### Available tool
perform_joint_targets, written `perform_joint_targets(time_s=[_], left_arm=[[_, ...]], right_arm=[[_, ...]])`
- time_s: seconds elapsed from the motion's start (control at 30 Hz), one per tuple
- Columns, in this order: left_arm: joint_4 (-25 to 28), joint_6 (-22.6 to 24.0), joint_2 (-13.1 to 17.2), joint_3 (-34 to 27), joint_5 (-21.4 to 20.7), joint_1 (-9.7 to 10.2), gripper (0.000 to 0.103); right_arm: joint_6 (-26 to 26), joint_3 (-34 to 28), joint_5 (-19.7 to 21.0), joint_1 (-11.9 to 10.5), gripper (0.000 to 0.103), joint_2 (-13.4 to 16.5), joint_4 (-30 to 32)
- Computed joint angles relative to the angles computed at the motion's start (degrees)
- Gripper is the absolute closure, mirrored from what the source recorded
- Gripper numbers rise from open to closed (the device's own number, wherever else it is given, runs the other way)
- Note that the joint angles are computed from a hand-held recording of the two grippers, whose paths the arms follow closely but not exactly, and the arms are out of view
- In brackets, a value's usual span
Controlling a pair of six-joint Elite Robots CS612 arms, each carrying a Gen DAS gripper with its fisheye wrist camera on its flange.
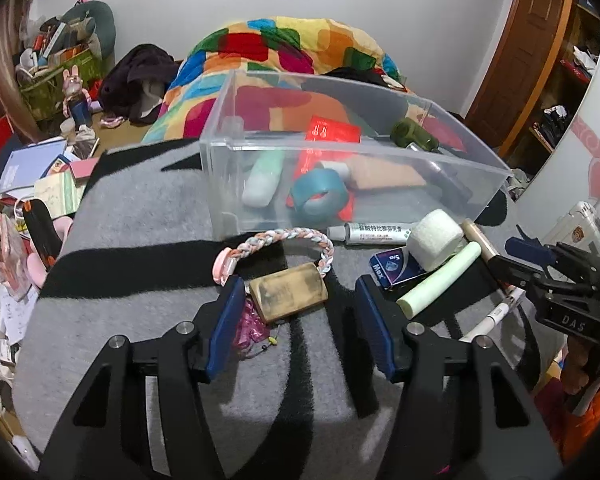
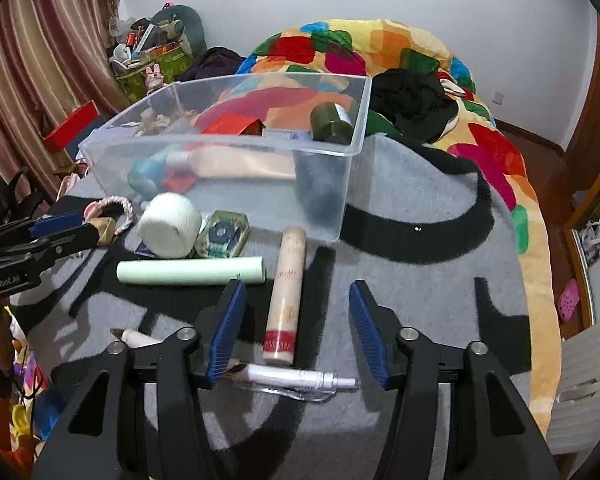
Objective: Organize objects
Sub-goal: 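Grasp the beige cylinder tube with the right tool while the left grasps the tan block, then lower the cylinder tube into the clear box with the right tool while the left releases the tan block there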
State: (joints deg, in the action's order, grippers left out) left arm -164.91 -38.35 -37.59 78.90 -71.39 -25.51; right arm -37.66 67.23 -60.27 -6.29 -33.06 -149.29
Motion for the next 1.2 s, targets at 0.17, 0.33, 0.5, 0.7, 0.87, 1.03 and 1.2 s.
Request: perform_joint_targets(time_s=[0.17, 0.33, 0.5, 0.7, 0.87, 1.03, 1.2], left_arm=[[1.0, -0.5, 0.7, -0.8, 0.5, -0.08, 0.045], [1.7, -0.9, 1.1, -1.2, 2.6, -0.37, 0.06], [0.0, 0.1, 0.8, -0.4, 2.5, -0.67, 0.06], [-2.1, -0.2, -0.2, 1.0, 3.4, -1.14, 0.06], [-4.9, 0.5, -1.1, 1.8, 4.3, -1.46, 0.06], [-8.2, 3.4, -1.5, 1.6, 5.1, -1.85, 0.06], [-10.4, 5.3, -1.5, 0.8, 5.5, -1.93, 0.06]], right_arm=[[-1.1, -0.7, 0.4, 0.0, 0.078, 0.5, 2.3], [-0.6, -0.4, 1.1, -0.2, 0.089, 0.4, 2.4], [0.2, 0.0, 2.1, -0.5, 0.089, 0.1, 2.6], [0.8, 1.3, 4.9, -1.3, 0.089, -0.9, 1.9], [1.4, 3.2, 8.6, -1.9, 0.089, -2.4, 0.4], [2.8, 3.7, 9.9, -2.1, 0.089, -3.1, -2.7], [5.0, 2.5, 10.5, -1.8, 0.089, -3.1, -5.0]])
